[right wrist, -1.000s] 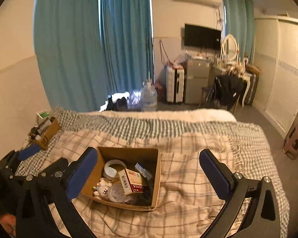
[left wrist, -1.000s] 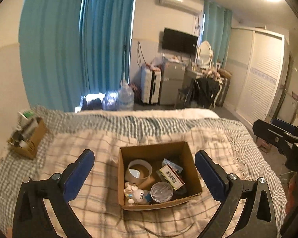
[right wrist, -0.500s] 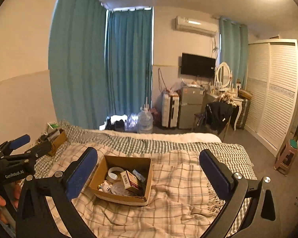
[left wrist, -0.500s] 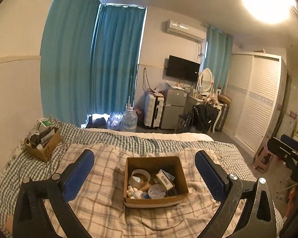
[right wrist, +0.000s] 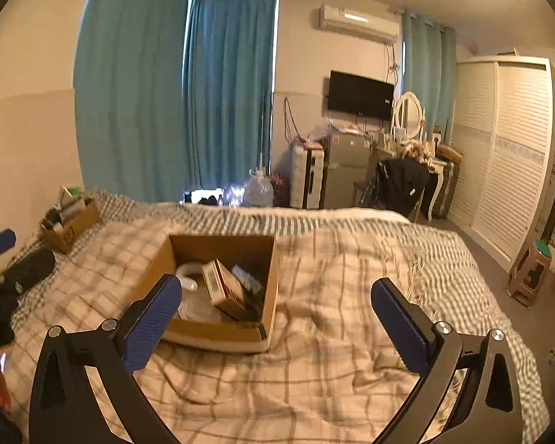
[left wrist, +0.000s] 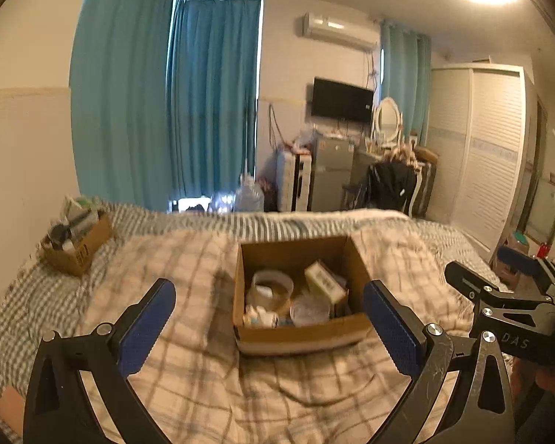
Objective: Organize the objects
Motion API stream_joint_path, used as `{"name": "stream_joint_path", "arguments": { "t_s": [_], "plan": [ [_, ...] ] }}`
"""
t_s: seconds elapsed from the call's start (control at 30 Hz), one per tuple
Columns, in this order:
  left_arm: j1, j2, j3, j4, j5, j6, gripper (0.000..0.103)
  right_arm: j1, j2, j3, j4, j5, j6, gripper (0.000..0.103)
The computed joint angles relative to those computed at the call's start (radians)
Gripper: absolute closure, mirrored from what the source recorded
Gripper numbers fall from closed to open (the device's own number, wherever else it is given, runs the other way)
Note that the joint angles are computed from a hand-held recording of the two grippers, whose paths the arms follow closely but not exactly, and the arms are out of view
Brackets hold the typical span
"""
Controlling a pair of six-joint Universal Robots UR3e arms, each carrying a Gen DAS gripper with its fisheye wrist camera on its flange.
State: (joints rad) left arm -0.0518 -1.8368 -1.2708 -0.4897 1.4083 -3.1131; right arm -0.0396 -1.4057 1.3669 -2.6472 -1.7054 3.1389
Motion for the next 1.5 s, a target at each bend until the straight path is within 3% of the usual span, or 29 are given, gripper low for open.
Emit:
{"name": "stream_joint_path", "arguments": {
  "t_s": [0.27, 1.5],
  "plan": [
    [-0.006, -0.008, -0.040, 0.003, 0.023, -0.037, 0.000, -0.018, 0.003, 0.056, -0.035, 0.021, -0.009, 0.000],
    [-0.014, -0.012, -0.041, -0.018, 0.050, -0.033, 0.000, 0.010, 0.022, 0.025, -0.009, 0.030, -0.014, 0.000]
  ]
}}
